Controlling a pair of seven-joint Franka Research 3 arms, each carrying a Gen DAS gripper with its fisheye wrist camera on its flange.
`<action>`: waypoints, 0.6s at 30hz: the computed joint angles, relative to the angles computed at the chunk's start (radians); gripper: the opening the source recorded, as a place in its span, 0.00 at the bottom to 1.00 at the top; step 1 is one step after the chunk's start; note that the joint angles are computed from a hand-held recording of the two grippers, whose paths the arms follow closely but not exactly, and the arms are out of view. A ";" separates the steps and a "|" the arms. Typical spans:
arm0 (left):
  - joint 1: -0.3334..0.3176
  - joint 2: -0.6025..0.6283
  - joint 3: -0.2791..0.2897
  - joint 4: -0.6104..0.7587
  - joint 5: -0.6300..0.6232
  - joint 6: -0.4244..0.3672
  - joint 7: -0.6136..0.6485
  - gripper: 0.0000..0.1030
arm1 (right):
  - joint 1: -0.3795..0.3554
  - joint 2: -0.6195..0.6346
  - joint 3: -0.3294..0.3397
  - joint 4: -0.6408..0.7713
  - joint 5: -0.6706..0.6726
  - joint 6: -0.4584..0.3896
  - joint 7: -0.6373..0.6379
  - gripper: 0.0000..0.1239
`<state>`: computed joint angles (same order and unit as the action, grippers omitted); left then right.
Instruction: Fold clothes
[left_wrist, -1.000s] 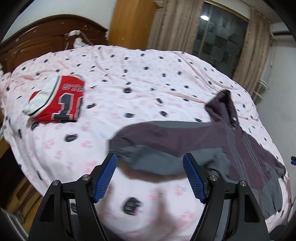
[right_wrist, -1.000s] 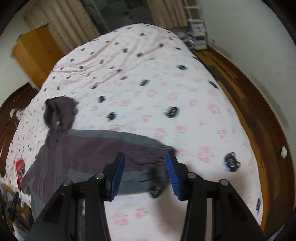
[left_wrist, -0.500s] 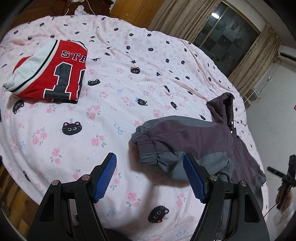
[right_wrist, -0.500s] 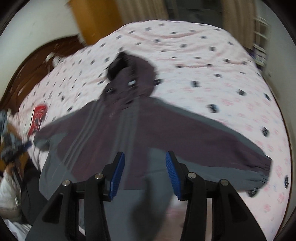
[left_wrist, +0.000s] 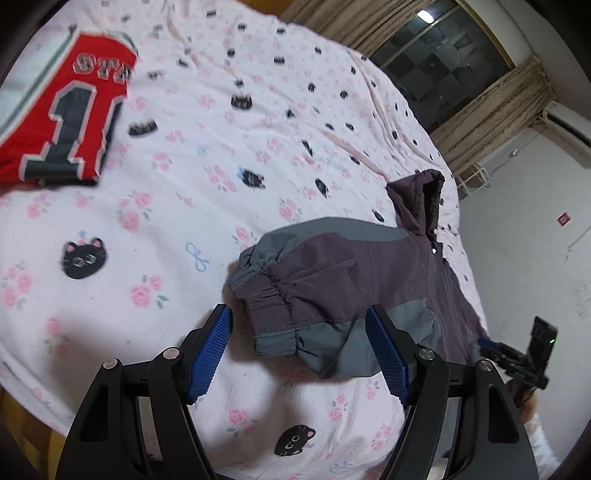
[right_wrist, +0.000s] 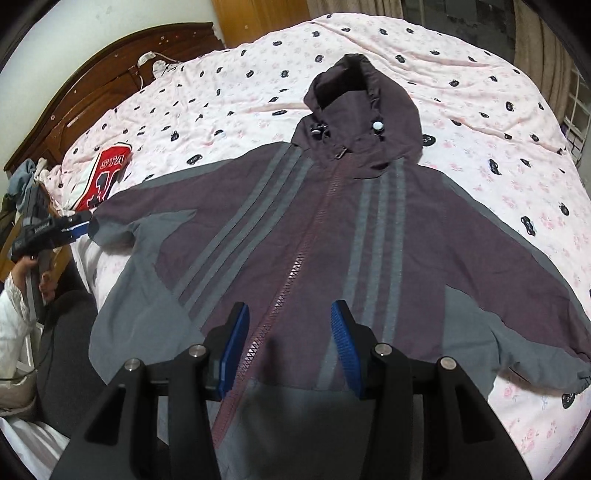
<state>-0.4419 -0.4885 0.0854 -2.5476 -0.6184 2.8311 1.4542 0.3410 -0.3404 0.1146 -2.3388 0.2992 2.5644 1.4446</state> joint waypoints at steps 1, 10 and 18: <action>-0.017 0.006 0.021 0.006 -0.022 -0.006 0.017 0.68 | 0.000 0.003 0.004 0.000 -0.005 0.001 0.002 0.38; -0.075 0.038 0.107 0.045 -0.307 -0.015 0.244 0.68 | 0.015 0.053 0.043 -0.017 -0.075 -0.004 0.040 0.38; -0.025 0.065 0.100 0.083 -0.470 -0.080 0.363 0.68 | 0.024 0.068 0.060 -0.046 -0.157 0.032 0.122 0.41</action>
<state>-0.4670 -0.4237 0.1854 -2.4647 -1.0889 2.7509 1.8175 0.3651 -0.2722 0.1744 -2.3843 0.1426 2.5964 1.5668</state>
